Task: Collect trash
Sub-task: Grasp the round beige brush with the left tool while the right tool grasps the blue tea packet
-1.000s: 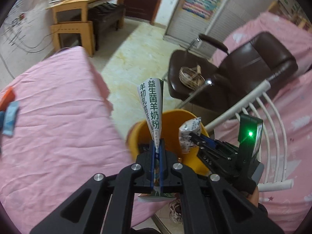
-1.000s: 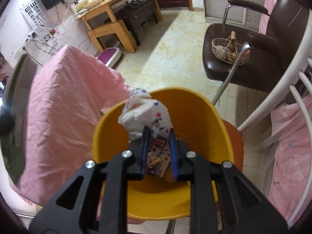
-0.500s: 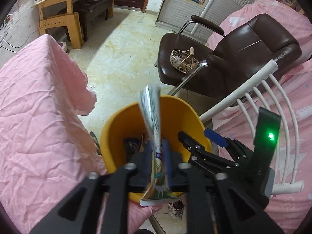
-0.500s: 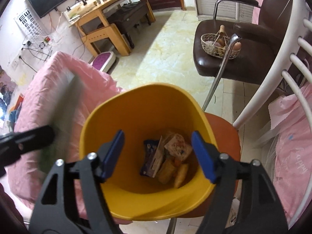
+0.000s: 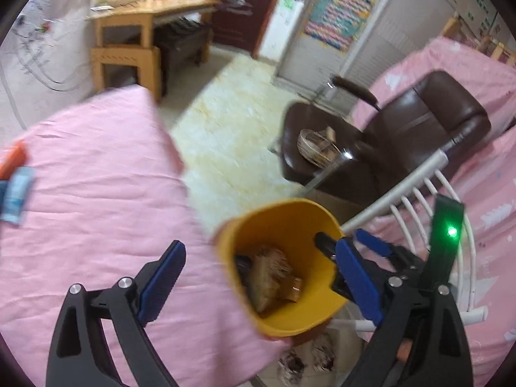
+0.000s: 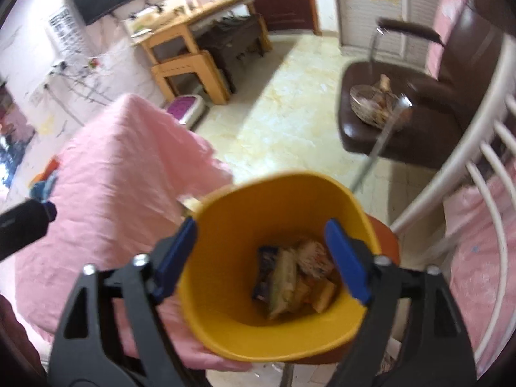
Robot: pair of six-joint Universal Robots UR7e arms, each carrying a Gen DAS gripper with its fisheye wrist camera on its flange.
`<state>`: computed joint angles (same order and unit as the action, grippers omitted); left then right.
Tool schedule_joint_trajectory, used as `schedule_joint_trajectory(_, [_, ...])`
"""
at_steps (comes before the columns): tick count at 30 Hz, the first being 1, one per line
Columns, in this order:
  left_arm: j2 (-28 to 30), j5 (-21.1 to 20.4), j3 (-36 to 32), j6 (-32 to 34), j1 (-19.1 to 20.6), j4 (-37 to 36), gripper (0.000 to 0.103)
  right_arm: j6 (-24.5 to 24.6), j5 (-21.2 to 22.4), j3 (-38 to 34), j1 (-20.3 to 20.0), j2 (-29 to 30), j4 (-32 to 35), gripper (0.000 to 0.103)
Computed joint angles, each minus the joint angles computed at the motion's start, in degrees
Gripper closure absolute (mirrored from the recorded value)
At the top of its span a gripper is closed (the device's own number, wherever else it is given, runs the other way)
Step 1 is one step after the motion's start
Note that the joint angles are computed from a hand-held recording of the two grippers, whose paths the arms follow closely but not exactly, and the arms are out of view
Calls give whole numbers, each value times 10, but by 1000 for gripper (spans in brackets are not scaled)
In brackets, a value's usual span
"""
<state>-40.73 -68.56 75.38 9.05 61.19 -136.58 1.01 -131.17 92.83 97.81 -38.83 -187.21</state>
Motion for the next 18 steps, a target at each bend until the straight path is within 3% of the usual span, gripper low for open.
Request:
schedule_joint_trajectory(5, [-37, 39, -24, -16, 25, 8, 12, -37, 13, -96, 42, 48, 52, 16])
schedule_joint_trajectory(11, [-52, 101, -83, -20, 66, 28, 12, -54, 38, -265, 80, 138, 169, 13])
schedule_joint_trajectory(16, [-27, 136, -193, -28, 104, 95, 12, -57, 62, -452, 103, 238, 303, 13])
schedule_joint_trajectory(18, [7, 149, -277, -21, 116, 141, 12, -55, 76, -542, 110, 286, 371, 13])
